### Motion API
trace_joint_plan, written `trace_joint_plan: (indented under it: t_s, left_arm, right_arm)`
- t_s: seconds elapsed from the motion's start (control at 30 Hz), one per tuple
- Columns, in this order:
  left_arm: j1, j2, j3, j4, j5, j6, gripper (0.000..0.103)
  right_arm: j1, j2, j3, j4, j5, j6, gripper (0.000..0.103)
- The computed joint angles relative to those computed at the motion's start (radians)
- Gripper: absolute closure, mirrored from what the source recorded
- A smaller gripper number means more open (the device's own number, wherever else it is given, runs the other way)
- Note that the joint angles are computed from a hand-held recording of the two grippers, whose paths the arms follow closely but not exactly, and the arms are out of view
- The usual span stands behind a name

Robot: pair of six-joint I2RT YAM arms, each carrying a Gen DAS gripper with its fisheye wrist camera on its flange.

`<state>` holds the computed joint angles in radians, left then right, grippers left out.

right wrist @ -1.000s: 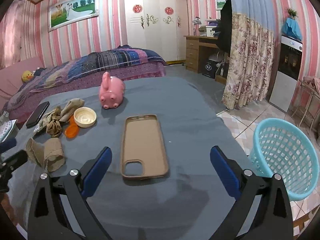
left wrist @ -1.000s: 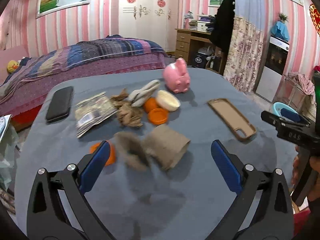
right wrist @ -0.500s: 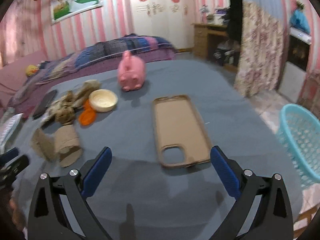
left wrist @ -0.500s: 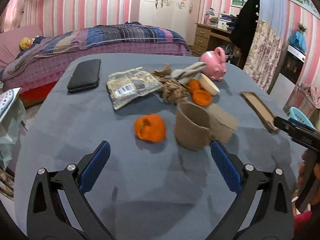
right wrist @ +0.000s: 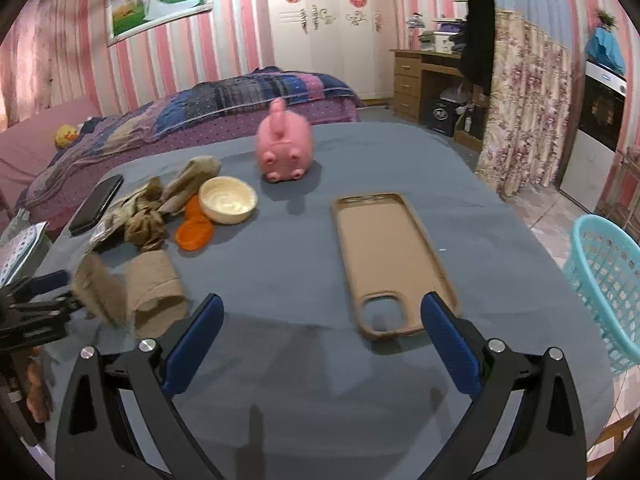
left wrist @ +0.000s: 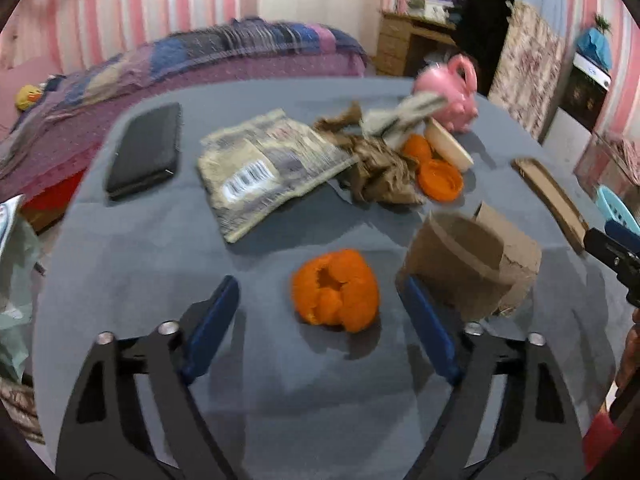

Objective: Collect trash
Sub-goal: 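Grasp the orange peel with the left tool while the right tool grasps a brown paper cup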

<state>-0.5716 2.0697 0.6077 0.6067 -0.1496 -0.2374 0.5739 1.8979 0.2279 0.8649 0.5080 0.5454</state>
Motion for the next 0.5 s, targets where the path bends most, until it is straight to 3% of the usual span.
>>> trace_joint_plan:
  t_s: [0.03,0.2,0.3,0.5]
  left_arm:
    - [0.005,0.008,0.013,-0.017,0.016,0.004,0.045]
    - [0.024,-0.015,-0.036,0.030,0.070,0.037,0.067]
    - [0.030,-0.050,-0.089,0.062,0.005,0.053,0.068]
    - [0.107,-0.131,-0.176,0.086,-0.013,0.068,0.068]
  right_arm:
    - [0.022,0.007,0.028,-0.035,0.007,-0.005,0.006]
    - [0.106,0.006,0.104,-0.111,0.025,-0.014,0.006]
    - [0.132,0.021,0.163,-0.152,0.007,-0.023,0.006]
    - [0.128,0.117,0.312,-0.251,-0.074,-0.050,0.009]
